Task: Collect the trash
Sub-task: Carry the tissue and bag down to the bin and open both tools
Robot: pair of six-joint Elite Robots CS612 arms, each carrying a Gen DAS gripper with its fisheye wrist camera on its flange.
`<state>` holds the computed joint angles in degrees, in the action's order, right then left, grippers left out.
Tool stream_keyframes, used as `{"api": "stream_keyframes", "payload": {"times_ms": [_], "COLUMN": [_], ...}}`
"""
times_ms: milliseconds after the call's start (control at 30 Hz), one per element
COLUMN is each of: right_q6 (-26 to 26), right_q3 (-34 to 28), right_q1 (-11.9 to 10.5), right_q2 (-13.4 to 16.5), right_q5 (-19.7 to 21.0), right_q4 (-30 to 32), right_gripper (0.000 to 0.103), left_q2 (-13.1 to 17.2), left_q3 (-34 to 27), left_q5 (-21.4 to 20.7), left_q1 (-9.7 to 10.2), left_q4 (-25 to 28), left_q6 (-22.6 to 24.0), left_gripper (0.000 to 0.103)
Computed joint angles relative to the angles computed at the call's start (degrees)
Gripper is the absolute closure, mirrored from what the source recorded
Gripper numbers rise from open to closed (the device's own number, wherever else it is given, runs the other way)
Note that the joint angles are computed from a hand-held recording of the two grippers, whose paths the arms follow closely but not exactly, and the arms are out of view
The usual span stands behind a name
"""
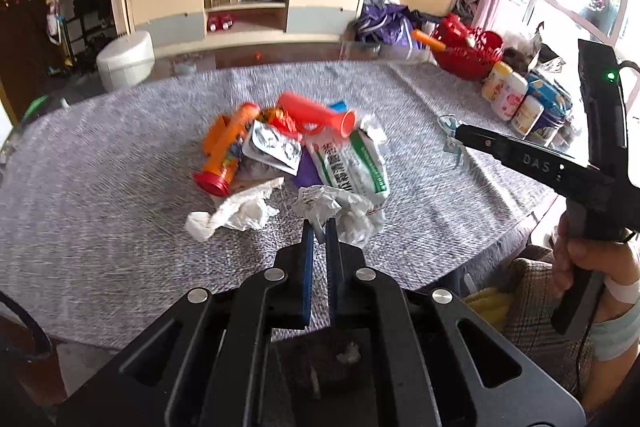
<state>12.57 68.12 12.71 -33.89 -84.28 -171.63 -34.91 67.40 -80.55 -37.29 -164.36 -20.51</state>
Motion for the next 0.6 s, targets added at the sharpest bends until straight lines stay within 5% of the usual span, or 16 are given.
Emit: {"api": "stream_keyframes", "payload": {"times_ms": [200,600], "right_q6": [-2.44,-4.58], "right_q3": [6.2,14.44], "right_q1": [0.82,2.32], "right_q2": [-3.86,-5.97], "right_q5": [-0.22,4.93], "right_q4": [-4.23,-0.37], "right_gripper": [0.093,0.092], "left_q2": [-3.49,-6.23], "left_q3": [5.14,14.66], "left_q5": [4.61,-1.27], "left_q1": [-1.45,-2.72], "left_q4": [-1.83,-3.31], "left_q6": [-0.7,-2.92], "left_gripper": [0.098,0.097]}}
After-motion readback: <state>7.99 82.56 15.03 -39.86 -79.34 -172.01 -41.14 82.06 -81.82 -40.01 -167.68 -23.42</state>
